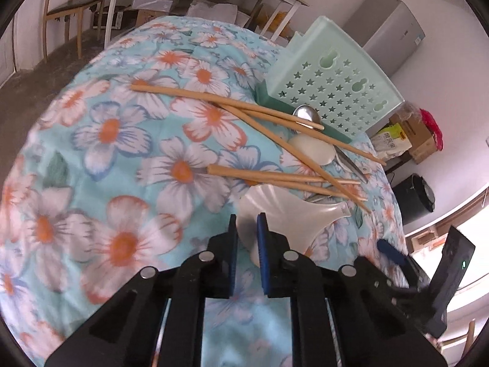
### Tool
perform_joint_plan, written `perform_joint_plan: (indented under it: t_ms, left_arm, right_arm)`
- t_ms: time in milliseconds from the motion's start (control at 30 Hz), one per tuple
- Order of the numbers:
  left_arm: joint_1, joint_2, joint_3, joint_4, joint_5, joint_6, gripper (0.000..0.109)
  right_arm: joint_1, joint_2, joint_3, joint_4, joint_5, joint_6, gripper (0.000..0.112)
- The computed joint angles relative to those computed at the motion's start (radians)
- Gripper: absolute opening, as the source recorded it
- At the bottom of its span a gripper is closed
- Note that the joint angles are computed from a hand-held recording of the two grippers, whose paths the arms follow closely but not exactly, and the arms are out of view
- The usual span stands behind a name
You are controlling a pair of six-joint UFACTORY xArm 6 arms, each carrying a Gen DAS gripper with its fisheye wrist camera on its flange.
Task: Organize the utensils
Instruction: 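Grasp the large white ceramic spoon with left tool while right tool grasps small white spoon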
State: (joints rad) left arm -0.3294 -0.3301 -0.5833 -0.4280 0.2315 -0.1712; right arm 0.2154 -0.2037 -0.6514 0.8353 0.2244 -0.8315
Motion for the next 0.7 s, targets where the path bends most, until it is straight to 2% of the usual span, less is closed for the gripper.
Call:
perform_joint_plan:
  t_ms: [133, 267, 367, 467, 533, 700]
  left_arm:
    - [0.036, -0.069, 0.046, -0.006, 0.038, 0.031, 0.011]
    - [0.066, -0.09, 0.077, -0.056, 0.025, 0.07, 0.012]
    - [0.079, -0.084, 0.078, -0.067, 0.019, 0.086, 0.013]
    - [0.087, -0.078, 0.079, -0.046, 0.017, 0.084, 0.014]
    - [0.085, -0.071, 0.078, -0.043, 0.009, 0.086, 0.015]
    - [0.09, -0.084, 0.086, 0.001, 0.016, 0.076, 0.015]
  right_arm:
    - [-0.015, 0.006, -0.016, -0.066, 0.035, 0.046, 0.095]
    - [-0.043, 0.007, -0.053, -0.21, 0.117, 0.163, 0.095]
    - [-0.037, -0.014, -0.063, -0.184, 0.098, 0.144, 0.095]
    - [-0.018, -0.04, -0.081, -0.1, 0.07, 0.042, 0.09]
    - [-0.01, -0.032, -0.121, -0.045, 0.091, -0.01, 0.086]
    - [0.001, 0.073, -0.261, 0.016, 0.183, -0.034, 0.055]
